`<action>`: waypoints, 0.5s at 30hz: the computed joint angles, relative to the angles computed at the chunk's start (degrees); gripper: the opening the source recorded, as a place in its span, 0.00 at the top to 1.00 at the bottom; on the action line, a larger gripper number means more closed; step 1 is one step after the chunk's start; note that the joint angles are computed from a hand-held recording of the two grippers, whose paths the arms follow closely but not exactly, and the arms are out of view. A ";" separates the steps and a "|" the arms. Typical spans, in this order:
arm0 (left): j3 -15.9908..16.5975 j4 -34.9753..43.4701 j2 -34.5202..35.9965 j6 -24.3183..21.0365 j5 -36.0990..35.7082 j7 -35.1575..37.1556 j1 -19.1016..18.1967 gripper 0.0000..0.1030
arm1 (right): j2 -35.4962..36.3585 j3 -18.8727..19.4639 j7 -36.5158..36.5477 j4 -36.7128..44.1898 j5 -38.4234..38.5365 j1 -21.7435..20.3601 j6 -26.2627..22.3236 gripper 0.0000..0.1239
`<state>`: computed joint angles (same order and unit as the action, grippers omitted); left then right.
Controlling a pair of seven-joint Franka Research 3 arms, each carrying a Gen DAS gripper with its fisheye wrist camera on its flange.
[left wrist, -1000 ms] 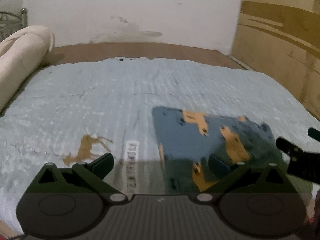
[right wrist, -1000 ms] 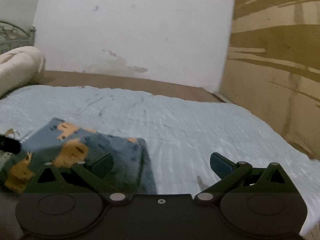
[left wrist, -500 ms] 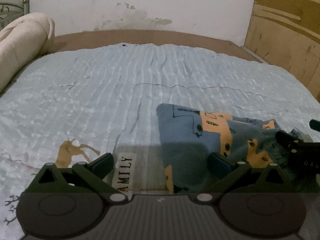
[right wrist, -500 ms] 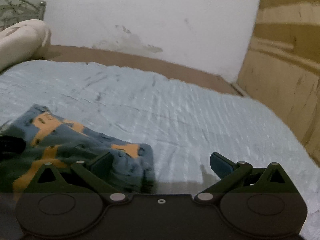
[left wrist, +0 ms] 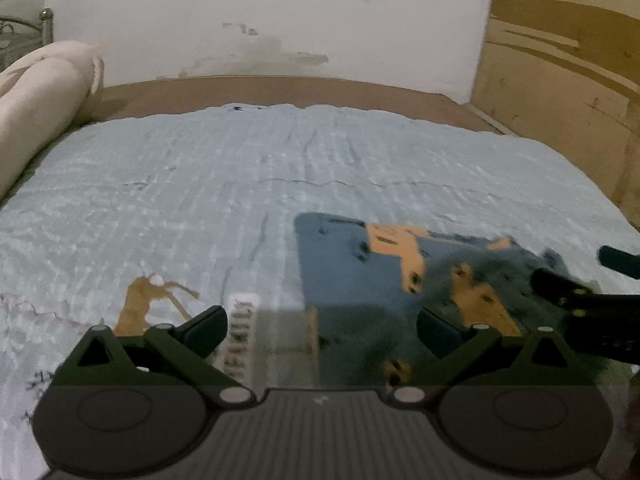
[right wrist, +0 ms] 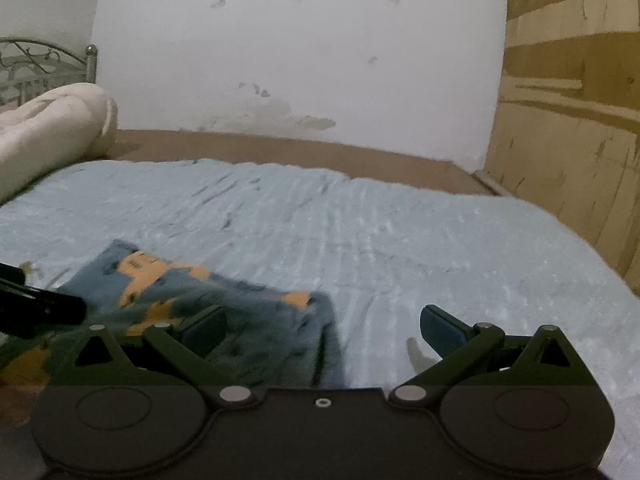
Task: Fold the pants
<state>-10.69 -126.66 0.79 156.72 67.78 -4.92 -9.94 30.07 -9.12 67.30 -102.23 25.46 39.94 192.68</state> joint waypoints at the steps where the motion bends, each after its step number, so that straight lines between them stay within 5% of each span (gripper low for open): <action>1: -0.15 -0.38 -0.27 0.15 0.21 -0.14 -0.16 0.01 | -0.81 0.82 0.06 -1.02 -0.03 -0.52 -0.15 0.17; 9: -1.49 -4.84 -3.03 0.42 -1.56 0.16 -0.97 0.01 | -7.05 0.51 0.14 -11.15 2.31 0.85 0.45 0.17; 15: -2.32 -7.59 -5.40 1.35 -1.58 -1.96 -0.39 0.01 | -10.64 10.24 2.86 -17.66 0.88 -8.77 3.25 0.17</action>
<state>-13.01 -134.24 -4.61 158.06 66.20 -6.88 -10.32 19.42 1.12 70.16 -119.89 26.35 31.17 195.93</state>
